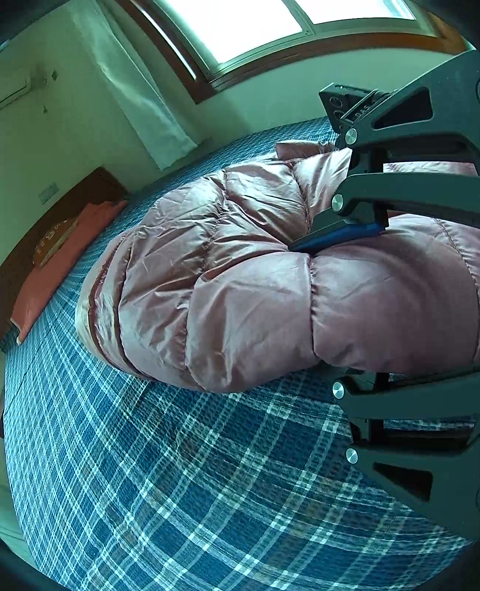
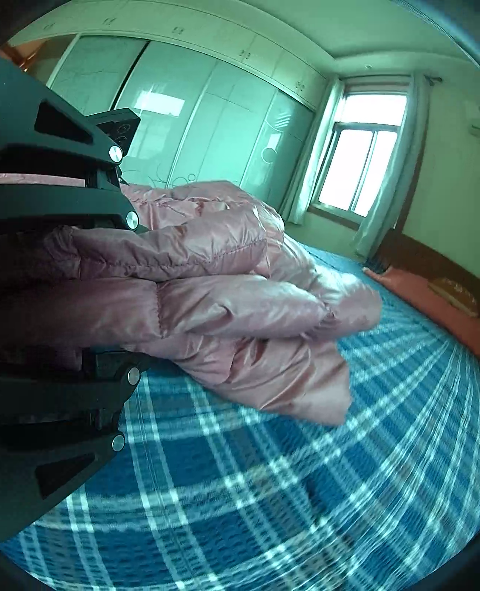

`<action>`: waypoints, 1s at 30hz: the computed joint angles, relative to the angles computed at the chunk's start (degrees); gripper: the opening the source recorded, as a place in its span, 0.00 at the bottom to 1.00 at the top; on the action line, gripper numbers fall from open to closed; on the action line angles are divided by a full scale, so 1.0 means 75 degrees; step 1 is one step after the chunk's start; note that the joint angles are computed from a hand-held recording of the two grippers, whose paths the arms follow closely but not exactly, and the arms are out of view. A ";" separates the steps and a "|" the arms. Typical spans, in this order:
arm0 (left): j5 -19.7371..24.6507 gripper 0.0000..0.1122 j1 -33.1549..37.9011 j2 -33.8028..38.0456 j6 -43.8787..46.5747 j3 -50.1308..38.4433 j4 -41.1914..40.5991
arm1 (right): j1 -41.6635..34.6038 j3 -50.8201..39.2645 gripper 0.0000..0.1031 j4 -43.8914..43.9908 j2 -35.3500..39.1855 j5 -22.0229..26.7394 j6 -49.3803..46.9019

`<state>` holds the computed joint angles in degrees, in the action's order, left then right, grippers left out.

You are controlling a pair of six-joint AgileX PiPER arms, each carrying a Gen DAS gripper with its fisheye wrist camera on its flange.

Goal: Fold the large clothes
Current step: 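Fold the held side onto the jacket with the right gripper while the left gripper holds the roll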

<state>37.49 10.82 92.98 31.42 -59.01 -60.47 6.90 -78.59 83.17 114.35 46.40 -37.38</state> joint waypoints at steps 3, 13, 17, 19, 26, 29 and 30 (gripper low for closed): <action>0.0205 0.41 0.0168 -0.0097 0.0288 0.0087 -0.0212 | 0.0005 -0.0316 0.43 -0.0920 -0.0128 -0.0065 0.0744; 0.0900 0.70 0.1050 -0.2079 0.1260 0.2071 -0.0941 | -0.0248 0.1322 0.71 -0.1376 -0.1720 0.0046 0.0846; 0.1175 0.73 0.1179 -0.2574 0.1420 0.2777 -0.0998 | -0.0195 0.2252 0.73 -0.0969 -0.2333 0.0007 0.0336; 0.1238 0.73 0.1162 -0.2603 0.1618 0.3025 -0.1182 | -0.0085 0.2525 0.74 -0.0760 -0.2399 0.0025 0.0168; 0.0940 0.40 0.0920 -0.3471 0.0774 0.3329 -0.0786 | 0.0283 0.2835 0.41 -0.0834 -0.2833 -0.0103 0.0387; 0.0316 0.39 0.0464 -0.3583 0.0668 0.3497 -0.0453 | 0.0236 0.3077 0.37 -0.0711 -0.2784 -0.0141 0.0100; 0.0166 0.39 0.0383 -0.3523 0.0740 0.3543 -0.0472 | 0.0193 0.3183 0.37 -0.0428 -0.2664 -0.0092 -0.0121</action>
<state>38.73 13.69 66.56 36.97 -32.44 -64.01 8.35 -54.72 79.96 94.37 45.71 -38.29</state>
